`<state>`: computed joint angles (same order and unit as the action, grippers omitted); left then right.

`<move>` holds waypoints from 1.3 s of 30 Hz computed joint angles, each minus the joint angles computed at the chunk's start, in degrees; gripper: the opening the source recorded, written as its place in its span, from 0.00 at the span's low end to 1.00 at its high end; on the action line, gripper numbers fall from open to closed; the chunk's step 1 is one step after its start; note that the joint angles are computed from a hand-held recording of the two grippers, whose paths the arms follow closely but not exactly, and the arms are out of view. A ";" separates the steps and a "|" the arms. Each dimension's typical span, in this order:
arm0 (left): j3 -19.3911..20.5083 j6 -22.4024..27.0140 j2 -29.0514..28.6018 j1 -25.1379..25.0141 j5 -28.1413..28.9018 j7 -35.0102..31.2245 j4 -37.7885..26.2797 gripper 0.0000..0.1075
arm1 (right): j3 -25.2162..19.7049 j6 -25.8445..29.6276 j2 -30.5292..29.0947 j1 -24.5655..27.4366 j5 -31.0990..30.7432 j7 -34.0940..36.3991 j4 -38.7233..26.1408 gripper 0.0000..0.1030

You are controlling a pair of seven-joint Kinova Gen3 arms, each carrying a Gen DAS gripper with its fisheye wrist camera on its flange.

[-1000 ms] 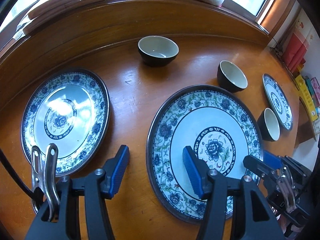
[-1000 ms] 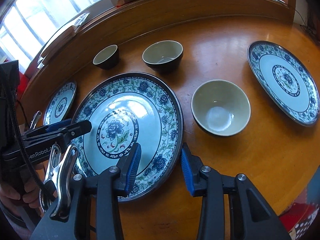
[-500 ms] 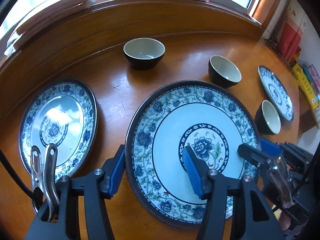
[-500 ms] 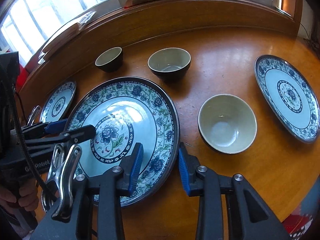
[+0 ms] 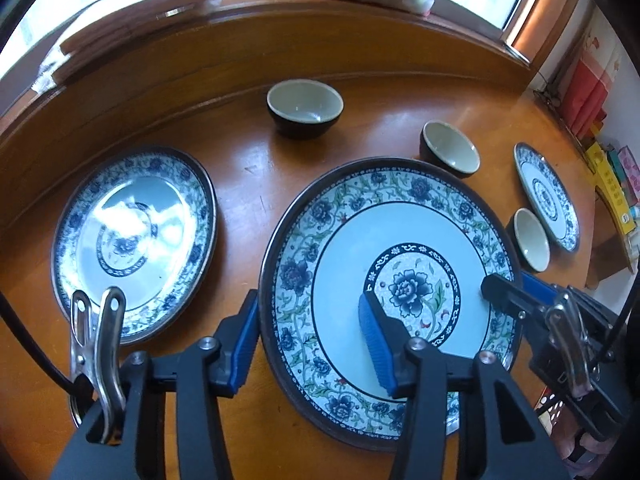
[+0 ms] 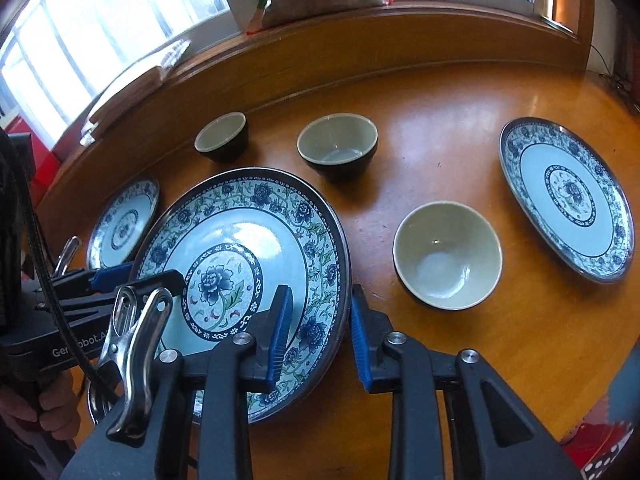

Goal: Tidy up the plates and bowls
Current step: 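Lift the green-leaf plate with the right gripper and carry it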

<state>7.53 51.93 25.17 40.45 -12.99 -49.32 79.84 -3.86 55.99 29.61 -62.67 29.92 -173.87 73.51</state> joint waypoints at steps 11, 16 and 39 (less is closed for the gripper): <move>0.17 1.35 -3.46 1.38 -2.26 2.25 -0.41 0.48 | -0.17 0.55 -3.86 -1.57 3.92 -5.30 2.95 0.29; 0.65 2.53 -4.34 2.71 -3.64 4.37 -1.41 0.48 | -1.10 -0.03 -6.83 -1.14 6.42 -7.84 6.12 0.29; -3.09 18.50 10.53 15.76 -7.87 13.61 -30.81 0.48 | -7.42 -10.21 -21.09 14.31 6.38 -1.37 23.61 0.29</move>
